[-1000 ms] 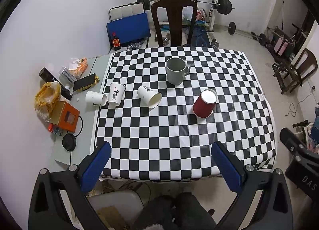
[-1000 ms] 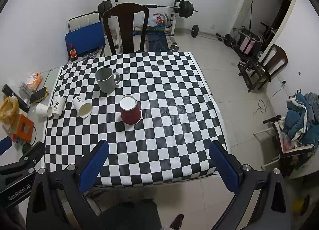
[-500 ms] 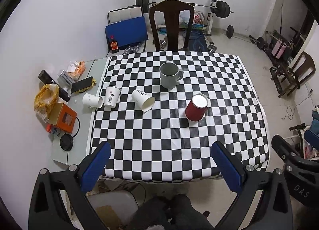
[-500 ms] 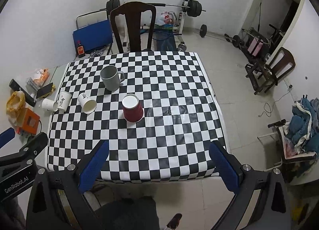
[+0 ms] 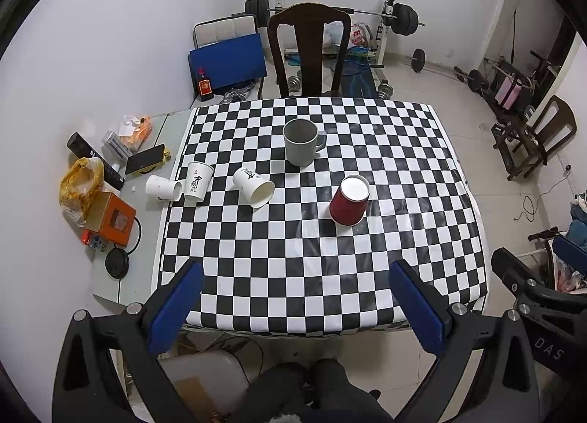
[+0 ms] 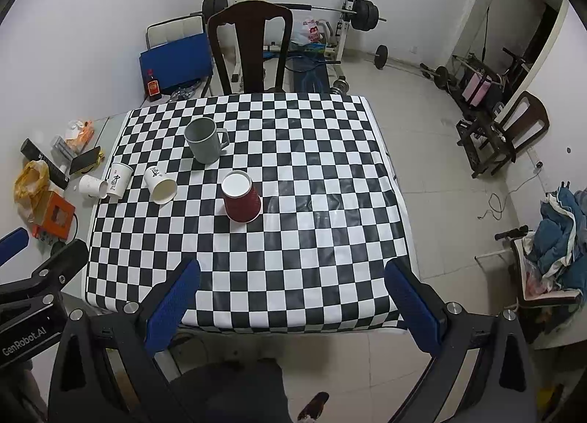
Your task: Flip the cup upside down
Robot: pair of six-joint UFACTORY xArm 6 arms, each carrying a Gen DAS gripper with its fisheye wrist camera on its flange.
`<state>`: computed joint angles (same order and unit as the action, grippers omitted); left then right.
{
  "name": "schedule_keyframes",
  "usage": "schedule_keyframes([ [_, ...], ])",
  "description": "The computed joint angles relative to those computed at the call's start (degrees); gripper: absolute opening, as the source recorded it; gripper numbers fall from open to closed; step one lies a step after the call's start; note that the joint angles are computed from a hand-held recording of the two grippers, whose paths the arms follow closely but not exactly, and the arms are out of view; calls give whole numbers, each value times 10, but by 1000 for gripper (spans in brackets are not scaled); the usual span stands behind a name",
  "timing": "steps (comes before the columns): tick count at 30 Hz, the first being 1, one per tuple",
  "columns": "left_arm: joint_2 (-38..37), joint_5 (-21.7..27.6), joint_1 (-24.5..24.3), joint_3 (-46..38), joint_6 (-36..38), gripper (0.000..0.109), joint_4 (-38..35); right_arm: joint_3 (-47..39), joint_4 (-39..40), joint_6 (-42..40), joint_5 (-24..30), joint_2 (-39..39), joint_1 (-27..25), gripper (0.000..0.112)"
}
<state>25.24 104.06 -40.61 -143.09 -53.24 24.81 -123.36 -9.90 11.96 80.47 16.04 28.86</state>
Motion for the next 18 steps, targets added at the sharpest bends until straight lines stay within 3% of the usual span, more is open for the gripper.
schedule_keyframes([
  [18,-7,-5,-1,12,2,103,-1,-20,0,4,8,13,1,101],
])
